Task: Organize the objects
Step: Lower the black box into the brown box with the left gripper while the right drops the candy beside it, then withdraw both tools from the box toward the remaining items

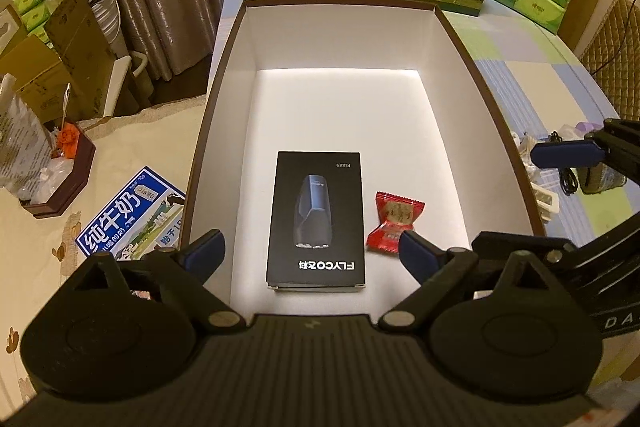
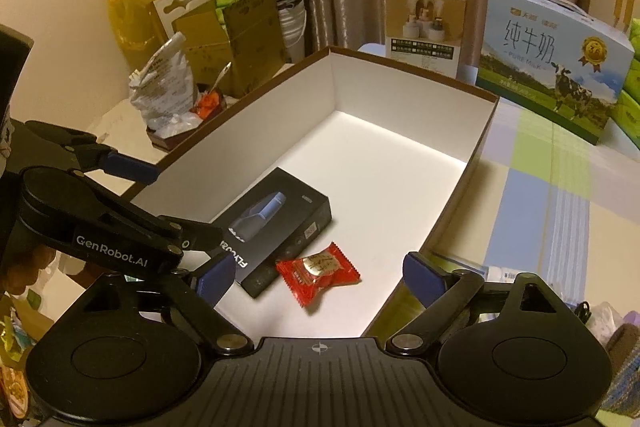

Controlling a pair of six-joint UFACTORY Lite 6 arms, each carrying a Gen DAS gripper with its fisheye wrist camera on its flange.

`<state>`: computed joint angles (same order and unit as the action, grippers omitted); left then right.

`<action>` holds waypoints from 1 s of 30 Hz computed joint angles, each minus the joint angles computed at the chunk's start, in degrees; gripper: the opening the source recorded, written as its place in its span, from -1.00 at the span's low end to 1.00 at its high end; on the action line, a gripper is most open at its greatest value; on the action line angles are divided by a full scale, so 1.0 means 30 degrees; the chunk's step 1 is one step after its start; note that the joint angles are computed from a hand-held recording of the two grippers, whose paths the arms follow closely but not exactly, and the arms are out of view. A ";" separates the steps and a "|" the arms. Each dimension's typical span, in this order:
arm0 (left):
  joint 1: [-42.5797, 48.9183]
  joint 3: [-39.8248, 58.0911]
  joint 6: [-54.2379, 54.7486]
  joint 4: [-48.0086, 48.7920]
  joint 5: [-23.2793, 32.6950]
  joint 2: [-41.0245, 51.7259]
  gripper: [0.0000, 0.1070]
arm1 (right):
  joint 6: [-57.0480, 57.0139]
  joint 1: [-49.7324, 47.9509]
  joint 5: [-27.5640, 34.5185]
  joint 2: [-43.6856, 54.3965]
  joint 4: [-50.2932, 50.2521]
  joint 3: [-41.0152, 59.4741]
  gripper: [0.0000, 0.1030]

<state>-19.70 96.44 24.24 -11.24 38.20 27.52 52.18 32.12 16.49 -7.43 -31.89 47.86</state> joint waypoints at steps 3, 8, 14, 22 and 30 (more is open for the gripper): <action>-0.0112 -0.0618 -0.0315 0.0182 -0.0142 -0.0614 0.72 | 0.0032 0.0101 0.0019 -0.0692 0.0100 -0.0438 0.72; -0.0506 -0.2159 -0.1449 0.0833 -0.0541 -0.2114 0.72 | -0.1428 0.0031 -0.0025 -0.2111 0.1422 -0.1329 0.73; -0.1531 -0.4287 -0.4087 0.2488 -0.1006 -0.4207 0.72 | -0.5847 -0.0565 0.0012 -0.4734 0.5199 -0.2935 0.73; -0.3757 -0.6946 -0.9004 0.5028 -0.0988 -0.6934 0.72 | -1.4978 -0.2735 0.1924 -0.9752 1.3221 -0.5561 0.74; -0.6950 -0.8852 -1.4265 0.7189 -0.0579 -0.8483 0.72 | -2.3254 -0.8558 0.7180 -1.5492 1.9360 -0.7892 0.74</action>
